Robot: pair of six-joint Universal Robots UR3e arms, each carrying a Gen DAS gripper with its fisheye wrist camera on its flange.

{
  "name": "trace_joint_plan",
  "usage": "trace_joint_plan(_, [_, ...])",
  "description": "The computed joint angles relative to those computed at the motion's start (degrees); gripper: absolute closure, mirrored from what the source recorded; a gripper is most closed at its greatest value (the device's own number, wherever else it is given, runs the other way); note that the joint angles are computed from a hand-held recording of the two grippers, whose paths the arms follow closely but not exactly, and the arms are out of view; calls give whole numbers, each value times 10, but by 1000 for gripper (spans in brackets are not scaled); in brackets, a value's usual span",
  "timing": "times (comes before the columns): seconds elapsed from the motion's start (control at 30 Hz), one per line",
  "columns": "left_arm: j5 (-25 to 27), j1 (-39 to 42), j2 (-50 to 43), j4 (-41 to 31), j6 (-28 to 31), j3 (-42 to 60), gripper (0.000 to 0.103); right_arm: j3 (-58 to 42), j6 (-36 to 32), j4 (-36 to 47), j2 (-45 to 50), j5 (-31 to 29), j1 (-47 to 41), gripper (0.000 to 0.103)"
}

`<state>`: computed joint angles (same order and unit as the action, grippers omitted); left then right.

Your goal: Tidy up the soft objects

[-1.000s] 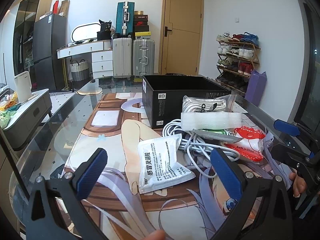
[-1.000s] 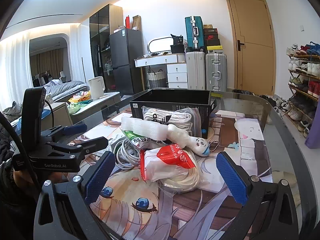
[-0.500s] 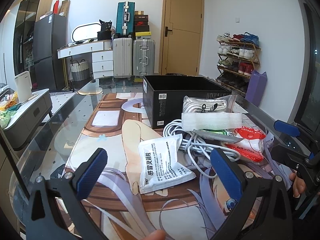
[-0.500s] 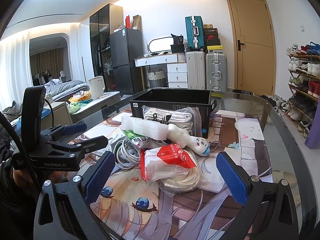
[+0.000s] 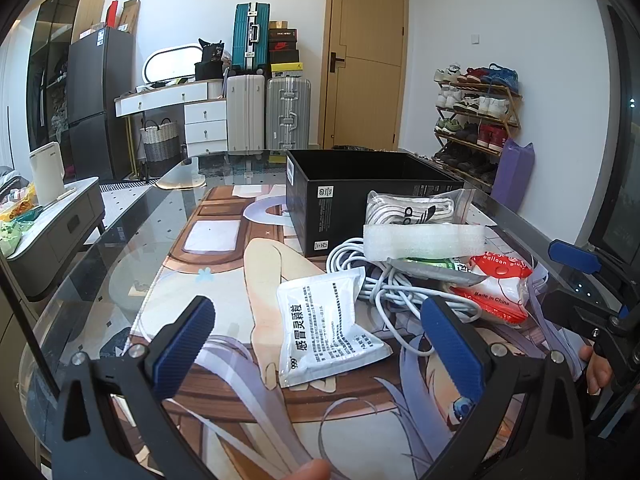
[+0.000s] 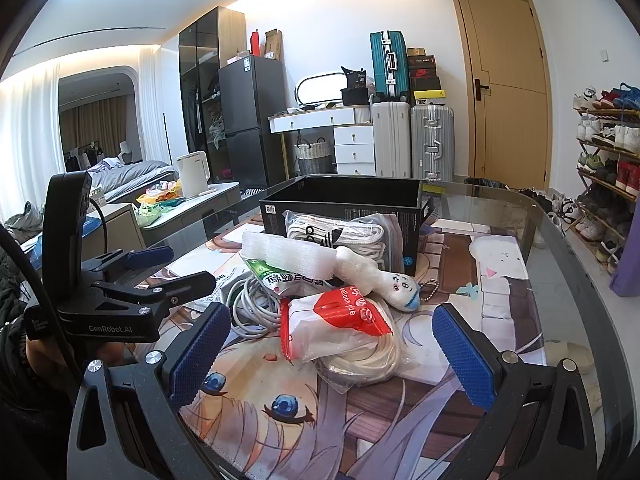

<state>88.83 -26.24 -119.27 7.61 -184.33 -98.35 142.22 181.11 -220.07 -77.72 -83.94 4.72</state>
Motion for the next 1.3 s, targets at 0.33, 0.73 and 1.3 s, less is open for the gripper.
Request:
trace_joint_plan(0.33, [1, -1, 0, -1, -1, 1, 0, 0, -1, 3, -2, 1, 0, 1])
trace_joint_plan(0.73, [-4, 1, -1, -10, -3, 1, 0, -2, -1, 8, -3, -2, 1, 1])
trace_joint_plan(1.3, [2, 13, 2, -61, -14, 22, 0, -4, -12, 13, 14, -40, 23, 1])
